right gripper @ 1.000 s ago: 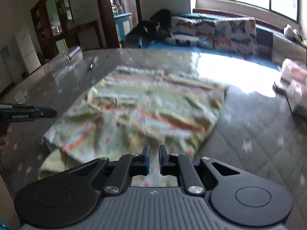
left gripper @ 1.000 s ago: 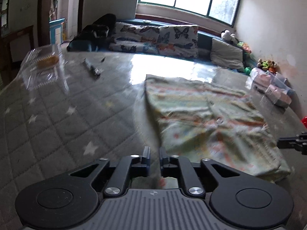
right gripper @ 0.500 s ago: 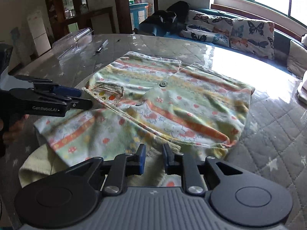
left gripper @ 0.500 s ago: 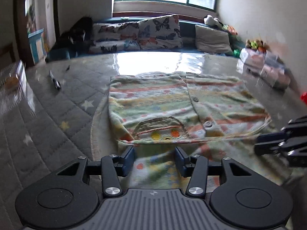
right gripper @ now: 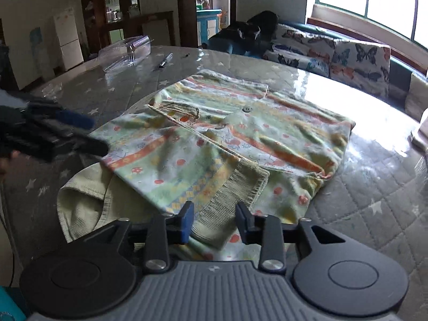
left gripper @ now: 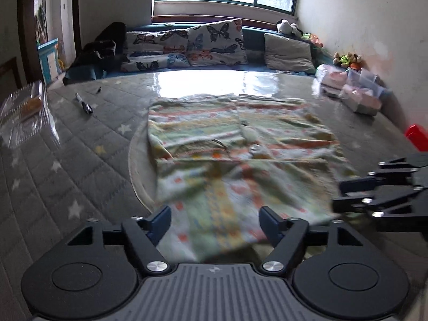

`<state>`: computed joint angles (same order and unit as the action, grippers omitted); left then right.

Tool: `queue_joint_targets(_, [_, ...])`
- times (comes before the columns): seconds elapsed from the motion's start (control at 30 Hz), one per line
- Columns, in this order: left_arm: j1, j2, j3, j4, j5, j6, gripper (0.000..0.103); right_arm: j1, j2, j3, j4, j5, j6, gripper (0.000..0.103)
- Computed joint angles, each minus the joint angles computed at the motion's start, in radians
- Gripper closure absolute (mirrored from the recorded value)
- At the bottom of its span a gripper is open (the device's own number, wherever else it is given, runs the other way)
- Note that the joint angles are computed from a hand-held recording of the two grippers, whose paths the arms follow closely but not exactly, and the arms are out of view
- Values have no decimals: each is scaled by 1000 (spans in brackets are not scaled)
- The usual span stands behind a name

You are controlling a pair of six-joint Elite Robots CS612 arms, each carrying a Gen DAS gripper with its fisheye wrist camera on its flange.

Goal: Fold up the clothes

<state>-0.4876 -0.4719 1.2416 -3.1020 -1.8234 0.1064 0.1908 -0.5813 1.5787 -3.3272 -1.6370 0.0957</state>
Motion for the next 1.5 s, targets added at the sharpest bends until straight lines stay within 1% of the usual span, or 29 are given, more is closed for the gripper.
queue_joint_targets(0.07, [1, -20, 33, 9, -27, -11, 19, 2, -5, 10, -12, -2, -10, 68])
queue_joint_targets(0.2, [-5, -46, 82, 27, -57, 9, 21, 7, -12, 25, -26, -13, -32, 68])
queue_joint_targets(0.23, [-7, -49, 89, 32, -67, 13, 22, 8, -13, 27, -29, -19, -38, 68])
queue_joint_targets(0.3, [-7, -51, 95, 50, -102, 26, 29, 12, -16, 35, -38, -28, -56, 68])
queue_joint_targets(0.33, [-7, -52, 96, 65, -114, 30, 38, 14, -18, 40, -43, -32, -65, 68])
queue_joint_targets(0.37, [-7, -51, 93, 84, -125, 32, 51, 14, -20, 44, -47, -35, -72, 68])
queue_joint_targets(0.4, [-7, -49, 88, 107, -137, 33, 57, 15, -22, 48, -51, -38, -79, 67])
queue_joint_targets(0.43, [-7, -48, 83, 126, -145, 32, 68, 15, -26, 56, -56, -42, -85, 67])
queue_joint_targets(0.47, [-7, -47, 81, 135, -153, 29, 76, 15, -29, 62, -59, -43, -90, 67])
queue_joint_targets(0.57, [-3, -45, 72, 142, -186, 20, 89, 16, -37, 80, -63, -45, -112, 62])
queue_joint_targets(0.63, [0, -44, 61, 138, -203, 14, 92, 15, -41, 90, -63, -34, -130, 60])
queue_joint_targets(0.73, [4, -33, 25, 119, -222, -7, 94, 16, -44, 101, -62, -14, -162, 56])
queue_joint_targets(0.8, [4, -22, -7, 117, -230, -24, 94, 18, -42, 103, -65, -2, -185, 48])
queue_joint_targets(0.93, [6, 1, -70, 148, -243, -30, 94, 30, -21, 79, -95, -7, -238, 47])
queue_joint_targets(1.07, [4, 16, -108, 180, -248, -10, 94, 30, 4, 33, -100, 8, -233, 47])
queue_joint_targets(1.13, [6, 19, -115, 190, -255, -5, 94, 27, 16, 8, -93, 22, -217, 52])
queue_joint_targets(1.17, [7, 21, -117, 194, -259, -3, 94, 23, 18, 0, -84, 36, -200, 58])
queue_joint_targets(1.2, [9, 22, -118, 195, -264, -1, 93, 19, 18, -7, -71, 47, -174, 68])
queue_joint_targets(1.27, [13, 18, -107, 180, -259, 3, 88, 10, 19, -20, -48, 71, -124, 79])
queue_joint_targets(1.3, [16, 14, -98, 168, -253, 6, 83, 5, 17, -21, -45, 86, -99, 82])
queue_joint_targets(1.37, [22, 7, -72, 114, -236, 11, 49, -4, 14, -21, -48, 110, -57, 87])
queue_joint_targets(1.4, [23, 3, -56, 80, -215, 19, 41, -8, 12, -19, -54, 116, -41, 87])
queue_joint_targets(1.43, [23, -3, -37, 44, -183, 33, 28, -11, 10, -18, -59, 120, -30, 88])
queue_joint_targets(1.47, [23, -6, -19, 8, -155, 54, 22, -13, 7, -17, -63, 123, -20, 88])
queue_joint_targets(1.5, [23, -8, -3, -27, -132, 83, 21, -16, 6, -16, -67, 126, -10, 89])
